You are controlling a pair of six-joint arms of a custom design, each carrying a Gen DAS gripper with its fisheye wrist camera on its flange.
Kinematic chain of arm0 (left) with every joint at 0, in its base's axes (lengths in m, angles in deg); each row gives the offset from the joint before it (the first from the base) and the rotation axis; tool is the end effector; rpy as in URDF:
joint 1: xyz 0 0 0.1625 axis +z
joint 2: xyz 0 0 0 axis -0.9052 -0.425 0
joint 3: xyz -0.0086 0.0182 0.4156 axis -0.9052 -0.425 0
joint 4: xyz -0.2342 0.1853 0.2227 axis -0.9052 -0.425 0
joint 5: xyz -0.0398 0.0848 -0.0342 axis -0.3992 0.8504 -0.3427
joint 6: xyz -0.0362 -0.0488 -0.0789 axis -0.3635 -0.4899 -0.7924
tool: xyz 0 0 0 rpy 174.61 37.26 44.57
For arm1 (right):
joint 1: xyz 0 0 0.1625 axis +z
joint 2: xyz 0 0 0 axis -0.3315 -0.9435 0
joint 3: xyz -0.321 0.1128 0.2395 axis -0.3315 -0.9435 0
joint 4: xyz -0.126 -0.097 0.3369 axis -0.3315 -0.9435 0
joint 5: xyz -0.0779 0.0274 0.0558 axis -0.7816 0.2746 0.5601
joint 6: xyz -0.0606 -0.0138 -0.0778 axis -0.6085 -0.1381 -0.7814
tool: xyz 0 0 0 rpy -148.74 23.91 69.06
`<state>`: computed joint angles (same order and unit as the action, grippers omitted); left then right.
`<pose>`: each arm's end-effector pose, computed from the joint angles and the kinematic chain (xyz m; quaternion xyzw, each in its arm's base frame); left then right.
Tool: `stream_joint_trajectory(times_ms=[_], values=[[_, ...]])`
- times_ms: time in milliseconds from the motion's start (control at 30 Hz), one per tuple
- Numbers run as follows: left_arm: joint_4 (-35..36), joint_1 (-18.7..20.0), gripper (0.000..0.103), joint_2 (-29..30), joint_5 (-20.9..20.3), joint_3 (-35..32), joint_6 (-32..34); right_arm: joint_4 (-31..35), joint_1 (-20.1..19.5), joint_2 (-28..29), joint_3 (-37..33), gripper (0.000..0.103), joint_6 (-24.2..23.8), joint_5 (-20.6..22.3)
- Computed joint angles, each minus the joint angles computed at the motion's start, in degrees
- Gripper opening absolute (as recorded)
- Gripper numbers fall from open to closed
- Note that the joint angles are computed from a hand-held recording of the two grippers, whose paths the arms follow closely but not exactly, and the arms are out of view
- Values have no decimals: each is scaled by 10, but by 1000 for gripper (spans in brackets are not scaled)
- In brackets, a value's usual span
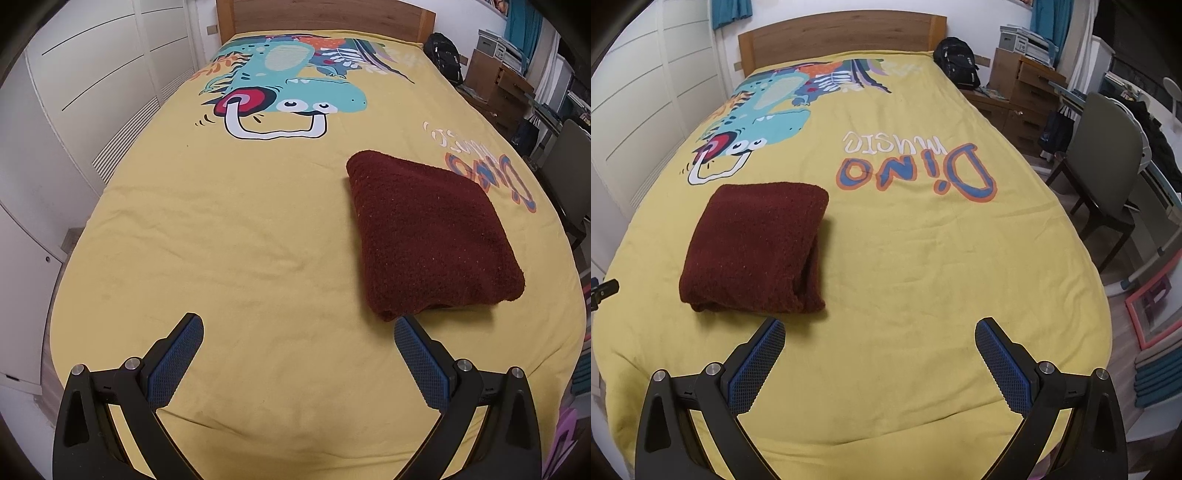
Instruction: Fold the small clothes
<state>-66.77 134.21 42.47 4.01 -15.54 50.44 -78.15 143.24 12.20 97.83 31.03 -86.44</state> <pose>-0.0861 -0.7749 0.4914 0.3001 0.8877 -0.1561 0.3123 0.4644 -0.6170 0.0927 -0.0940 -0.8283 0.3644 0.4151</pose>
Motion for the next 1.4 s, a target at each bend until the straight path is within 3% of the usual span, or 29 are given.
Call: stream_joint_trajectory(times_ms=[1400], values=[[6, 4, 102, -7, 12, 19, 6, 29, -2, -7, 3, 103, 29, 0]])
